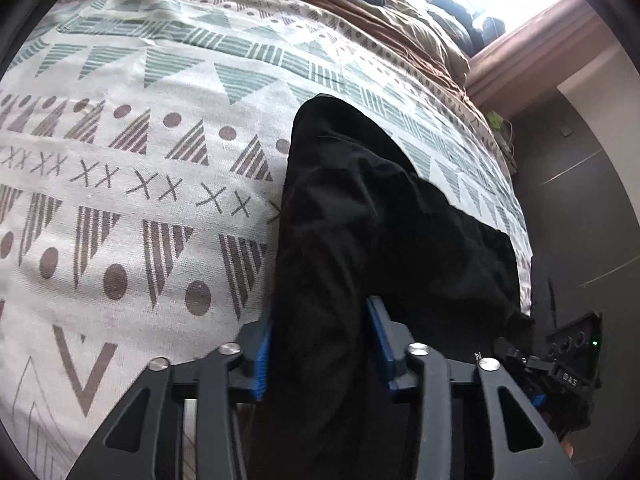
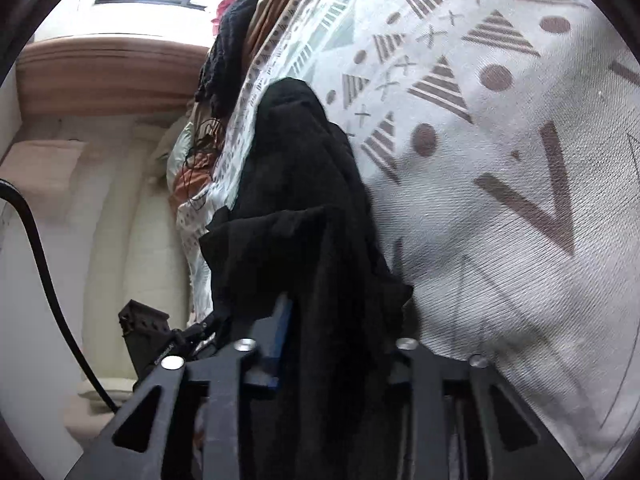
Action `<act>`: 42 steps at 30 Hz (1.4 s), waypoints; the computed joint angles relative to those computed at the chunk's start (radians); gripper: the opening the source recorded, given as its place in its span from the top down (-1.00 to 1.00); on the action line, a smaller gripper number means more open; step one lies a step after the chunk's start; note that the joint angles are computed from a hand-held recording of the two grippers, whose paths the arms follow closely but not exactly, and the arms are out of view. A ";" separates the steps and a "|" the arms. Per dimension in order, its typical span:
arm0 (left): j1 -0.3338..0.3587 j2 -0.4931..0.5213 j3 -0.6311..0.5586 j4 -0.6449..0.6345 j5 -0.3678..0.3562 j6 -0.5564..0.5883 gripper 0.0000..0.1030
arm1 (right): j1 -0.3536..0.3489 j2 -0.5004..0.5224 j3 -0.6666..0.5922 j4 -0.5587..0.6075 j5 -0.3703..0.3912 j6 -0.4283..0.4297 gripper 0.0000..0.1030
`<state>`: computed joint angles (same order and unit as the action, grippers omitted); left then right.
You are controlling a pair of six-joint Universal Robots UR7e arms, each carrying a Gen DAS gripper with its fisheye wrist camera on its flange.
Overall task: Fold large clothes
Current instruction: 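Lift the folded shirt with both tools and carry it toward the bed headboard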
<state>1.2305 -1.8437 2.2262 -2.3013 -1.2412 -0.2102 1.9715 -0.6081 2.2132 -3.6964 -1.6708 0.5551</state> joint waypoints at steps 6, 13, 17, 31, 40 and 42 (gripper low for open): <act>-0.049 -0.085 0.005 0.032 -0.002 -0.014 0.48 | 0.085 -0.002 -0.016 -0.073 -0.025 -0.014 0.70; -0.132 -0.209 -0.015 0.119 0.005 -0.034 0.50 | 0.164 -0.001 -0.004 -0.177 -0.030 -0.025 0.71; -0.186 -0.281 -0.028 0.174 0.017 -0.057 0.51 | 0.218 0.003 -0.012 -0.217 -0.054 -0.030 0.71; -0.345 -0.462 -0.135 0.376 0.091 -0.104 0.53 | 0.442 0.037 -0.087 -0.261 -0.208 -0.025 0.72; -0.382 -0.521 -0.283 0.523 0.170 -0.110 0.53 | 0.559 0.105 -0.241 -0.187 -0.242 -0.058 0.72; -0.385 -0.533 -0.317 0.554 0.184 -0.114 0.53 | 0.579 0.126 -0.289 -0.148 -0.244 -0.056 0.72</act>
